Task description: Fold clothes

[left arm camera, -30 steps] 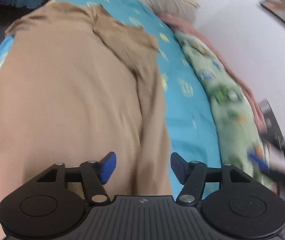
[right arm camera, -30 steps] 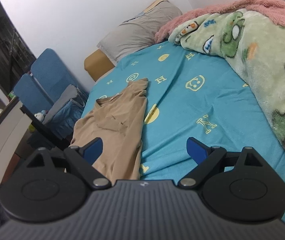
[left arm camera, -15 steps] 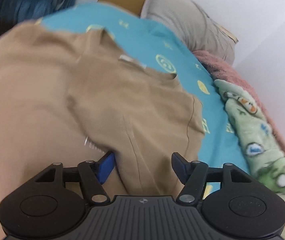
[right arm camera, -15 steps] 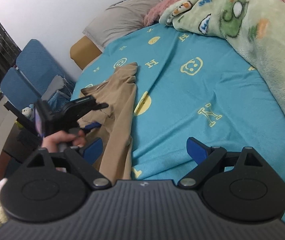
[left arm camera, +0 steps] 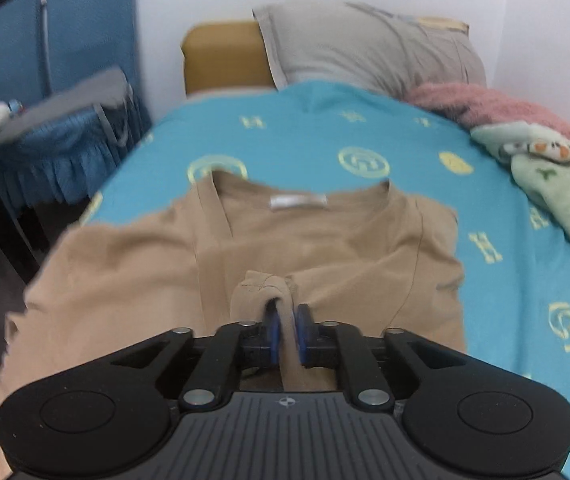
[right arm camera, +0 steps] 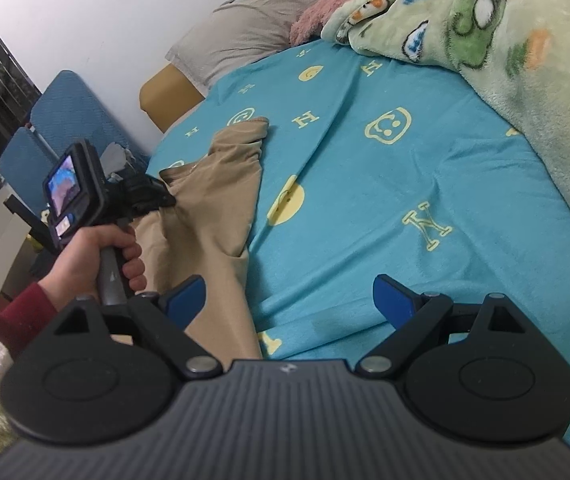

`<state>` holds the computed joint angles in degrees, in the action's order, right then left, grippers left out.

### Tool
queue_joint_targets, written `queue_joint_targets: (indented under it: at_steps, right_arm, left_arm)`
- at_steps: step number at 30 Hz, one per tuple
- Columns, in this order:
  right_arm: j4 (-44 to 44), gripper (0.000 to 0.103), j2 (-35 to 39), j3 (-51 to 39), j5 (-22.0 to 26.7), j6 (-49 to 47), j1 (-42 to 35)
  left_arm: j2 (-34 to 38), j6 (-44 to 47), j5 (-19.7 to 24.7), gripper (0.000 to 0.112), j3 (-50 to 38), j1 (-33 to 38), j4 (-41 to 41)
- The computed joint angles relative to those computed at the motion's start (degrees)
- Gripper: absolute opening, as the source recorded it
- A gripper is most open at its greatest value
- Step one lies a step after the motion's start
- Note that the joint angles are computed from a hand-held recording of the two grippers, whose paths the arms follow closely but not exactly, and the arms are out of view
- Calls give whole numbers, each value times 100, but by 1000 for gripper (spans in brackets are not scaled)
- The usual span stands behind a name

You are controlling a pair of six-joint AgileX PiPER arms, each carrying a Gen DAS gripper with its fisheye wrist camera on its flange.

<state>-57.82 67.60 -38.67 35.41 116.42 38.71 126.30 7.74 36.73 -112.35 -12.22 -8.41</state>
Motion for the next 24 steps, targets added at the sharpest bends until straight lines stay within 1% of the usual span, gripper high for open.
queue_joint_targets:
  at_steps: [2,3,4,6,8,10,14,16,17,19,21,22,24]
  right_arm:
    - [2,92,5,-5,33,-4,0]
    - [-16,92,-5,1,36,6,-4]
    - [-35,92,-15,8,38,18,-8]
    - [-60,92,-63,17,38,26,6]
    - [-179,92,-162,37,77,95,108]
    - [-295,92,-253,42,164,146,243]
    - [-364,92,-406,18,454,131,565]
    - [-386,92,-492,6,655,132,788]
    - [-397,92,-533,-2,758,133,902]
    - [-384,92,-556,-53,1025,82,1174]
    - [-362,92,-547,-114,1292,25,1457]
    - [-356,92,-542,-128,1396,23,1596]
    - [-314,92,-510,-176,1613,-9,1836]
  left_arm:
    - [-260,526,172,46,413,204,-771]
    - [-493,927,238,50,771,353,-1258]
    - [-798,1379,282,51,1231,517,-1744]
    - [-1384,2203,535,52,2063,882,-2595]
    - [-2081,2782,986,52,2938,1329,-3130]
    - [-2785,3193,1431,52,3793,1793,-3458]
    - [-4226,3955,2488,52,5421,2860,-3655]
    - [-4789,4442,3028,51,6096,3452,-3585]
    - [-5017,4627,3139,51,6382,3664,-3510]
    - [-5376,4870,3155,50,6813,3894,-3266]
    - [-5632,4855,2924,47,7094,3873,-2993]
    - [-5721,4932,2907,46,7151,3884,-2958]
    - [-5742,5097,3018,45,7130,3849,-2930]
